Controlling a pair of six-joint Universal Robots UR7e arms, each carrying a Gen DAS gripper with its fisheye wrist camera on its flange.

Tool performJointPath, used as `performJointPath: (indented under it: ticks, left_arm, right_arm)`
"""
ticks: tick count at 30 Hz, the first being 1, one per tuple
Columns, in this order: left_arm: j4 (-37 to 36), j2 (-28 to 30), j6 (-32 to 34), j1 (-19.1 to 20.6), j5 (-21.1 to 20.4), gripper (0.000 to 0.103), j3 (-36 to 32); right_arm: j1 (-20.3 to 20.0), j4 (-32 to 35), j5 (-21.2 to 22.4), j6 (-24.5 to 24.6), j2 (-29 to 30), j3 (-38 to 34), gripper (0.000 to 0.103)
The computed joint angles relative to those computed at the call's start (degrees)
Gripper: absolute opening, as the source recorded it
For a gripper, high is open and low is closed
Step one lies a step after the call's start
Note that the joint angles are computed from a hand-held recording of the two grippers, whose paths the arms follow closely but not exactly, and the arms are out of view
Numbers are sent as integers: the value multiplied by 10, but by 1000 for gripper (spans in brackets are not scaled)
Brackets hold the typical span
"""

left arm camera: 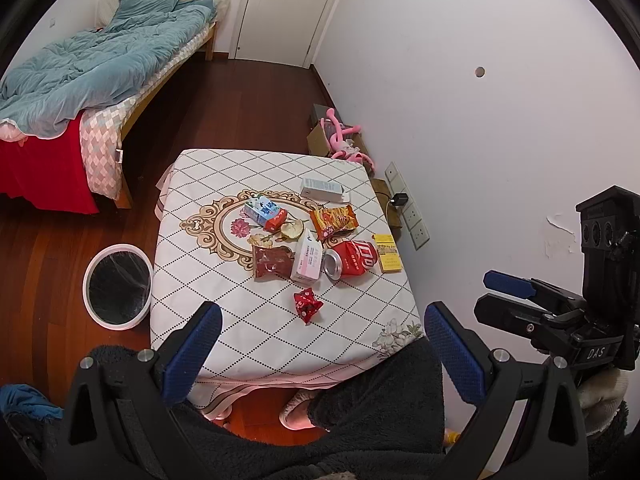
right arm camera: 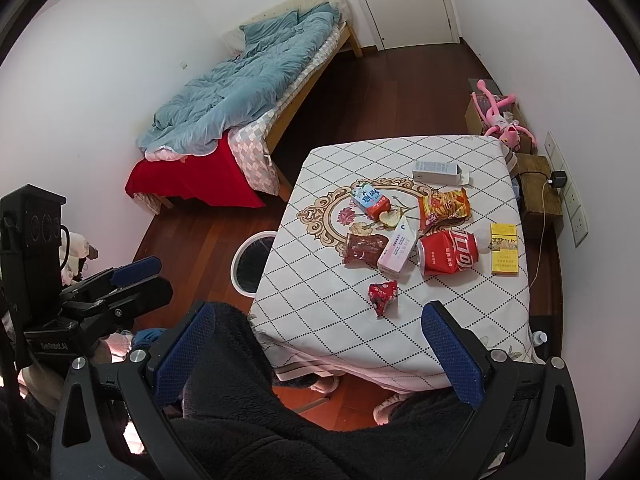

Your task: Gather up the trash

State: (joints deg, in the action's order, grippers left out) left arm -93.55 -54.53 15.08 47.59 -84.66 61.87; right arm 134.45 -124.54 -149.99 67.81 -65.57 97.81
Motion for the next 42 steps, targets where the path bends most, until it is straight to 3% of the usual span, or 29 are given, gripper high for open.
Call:
performJointPath:
  ticks: [42]
  left_arm:
    - [-4,3,1,1,-3,103,-1]
  right_arm:
    - [-8,-24,-4,-27,11,-9,103]
